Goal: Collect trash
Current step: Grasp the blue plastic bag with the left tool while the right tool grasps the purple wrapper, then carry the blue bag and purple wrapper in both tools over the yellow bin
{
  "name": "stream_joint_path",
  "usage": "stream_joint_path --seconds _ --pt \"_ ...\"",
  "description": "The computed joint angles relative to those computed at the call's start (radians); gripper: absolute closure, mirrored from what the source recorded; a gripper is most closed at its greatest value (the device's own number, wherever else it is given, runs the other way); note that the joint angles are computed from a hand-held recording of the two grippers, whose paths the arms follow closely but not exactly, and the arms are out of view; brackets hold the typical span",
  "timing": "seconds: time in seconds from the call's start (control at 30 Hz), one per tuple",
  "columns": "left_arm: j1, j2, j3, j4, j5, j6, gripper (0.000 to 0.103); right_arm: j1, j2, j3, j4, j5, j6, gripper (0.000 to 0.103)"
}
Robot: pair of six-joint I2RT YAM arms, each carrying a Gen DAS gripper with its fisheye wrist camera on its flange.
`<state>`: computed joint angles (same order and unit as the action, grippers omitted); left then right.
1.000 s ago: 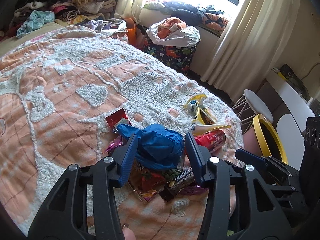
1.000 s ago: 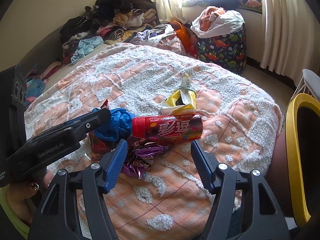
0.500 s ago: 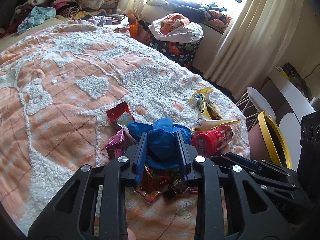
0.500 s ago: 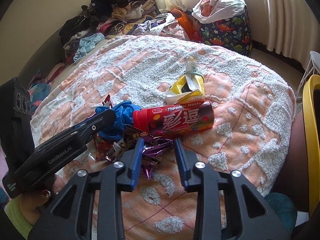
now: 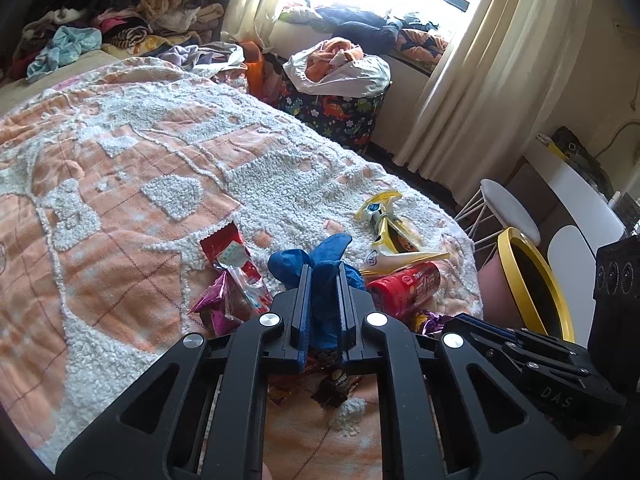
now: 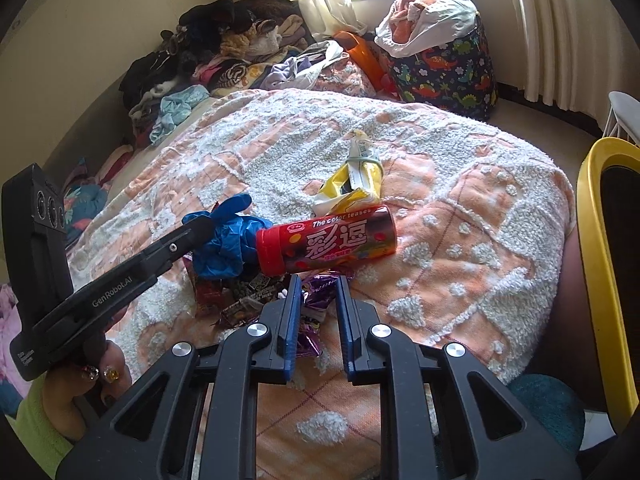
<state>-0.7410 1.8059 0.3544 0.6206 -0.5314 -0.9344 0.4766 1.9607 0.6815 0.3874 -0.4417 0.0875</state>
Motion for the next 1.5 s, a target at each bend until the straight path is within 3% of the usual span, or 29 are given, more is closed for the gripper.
stream_joint_path --seconds 0.63,1.5 --pt "-0.094 -0.144 0.080 -0.151 -0.088 0.056 0.101 -0.110 -0.139 -0.073 0.018 -0.049 -0.027 0.088" --pt "-0.160 0.028 0.333 -0.236 -0.061 0.140 0.102 -0.322 -0.149 -0.067 0.064 -0.148 -0.013 0.088"
